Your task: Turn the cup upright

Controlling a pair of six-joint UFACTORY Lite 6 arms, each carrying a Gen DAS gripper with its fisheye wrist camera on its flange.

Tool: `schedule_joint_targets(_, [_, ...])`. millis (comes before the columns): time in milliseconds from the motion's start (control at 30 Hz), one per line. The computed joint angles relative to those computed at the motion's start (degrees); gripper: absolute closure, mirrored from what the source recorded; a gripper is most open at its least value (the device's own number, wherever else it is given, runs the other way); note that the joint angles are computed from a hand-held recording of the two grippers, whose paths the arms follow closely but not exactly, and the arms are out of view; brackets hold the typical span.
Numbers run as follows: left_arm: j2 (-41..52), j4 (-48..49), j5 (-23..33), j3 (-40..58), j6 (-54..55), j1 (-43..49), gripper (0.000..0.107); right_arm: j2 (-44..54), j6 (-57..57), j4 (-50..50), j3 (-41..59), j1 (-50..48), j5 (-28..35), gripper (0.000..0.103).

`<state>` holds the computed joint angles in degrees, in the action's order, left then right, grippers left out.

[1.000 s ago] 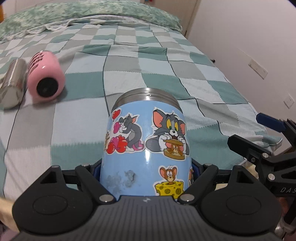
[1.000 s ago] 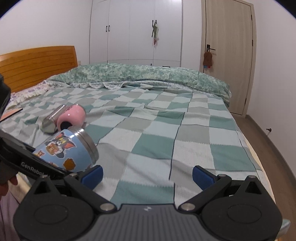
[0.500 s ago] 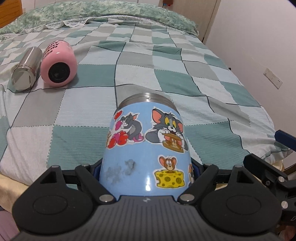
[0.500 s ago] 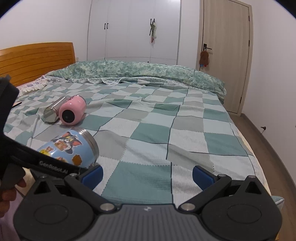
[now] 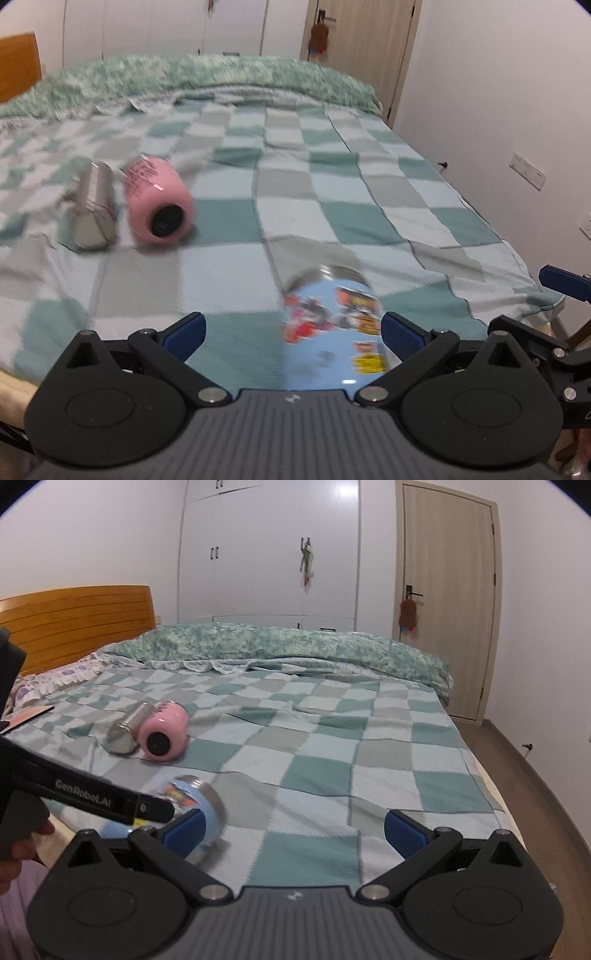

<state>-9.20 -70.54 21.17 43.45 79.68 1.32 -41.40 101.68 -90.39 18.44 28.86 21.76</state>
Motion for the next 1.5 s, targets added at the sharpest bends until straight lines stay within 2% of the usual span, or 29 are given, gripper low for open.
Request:
schedule_joint_targets(133, [0.39,-1.50,6.92,2.05,8.71,10.12,0.004,8.07,3.62,1.02,5.73,8.01,5.33,0.000])
schedule_joint_targets(300, [4.96,-3.54,12.71,6.87,19.27,20.15,0.004,21.68,7.17,2.85,16.11,13.02,7.25,0.000])
schedule_joint_targets(500, [12.49,-6.00,19.08,12.78,29.60,27.98,0.004,36.09,3.25,12.29,29.33,13.92,7.62,0.000])
schedule_joint_targets(700, [19.31,-8.09,23.05,16.86,36.67,30.96,0.004,46.65,-3.57,23.17,39.38,12.31,7.36,0.000])
schedule_joint_targets(900, [25.23,-9.31,24.45,20.36,39.86,31.25,0.004,53.14,-15.65,34.89,46.58,9.67,6.55,0.000])
schedule_joint_targets(1133, [29.85,-9.58,25.29,23.04,41.36,31.29,0.004,59.45,-38.35,58.11,55.39,4.07,6.28,0.001])
schedule_joint_targets(1333, [32.39,-9.12,25.04,24.65,40.71,31.42,0.004,65.62,-52.05,75.16,61.06,-0.81,7.06,0.006])
schedule_joint_targets(1433, [32.54,-9.47,25.36,24.62,40.42,31.74,0.004,66.22,-60.64,86.49,60.14,-3.30,5.15,0.014])
schedule_joint_targets(1500, [32.55,-9.08,25.50,24.80,39.60,31.77,0.004,66.38,-62.86,88.75,59.67,-3.69,3.96,0.015])
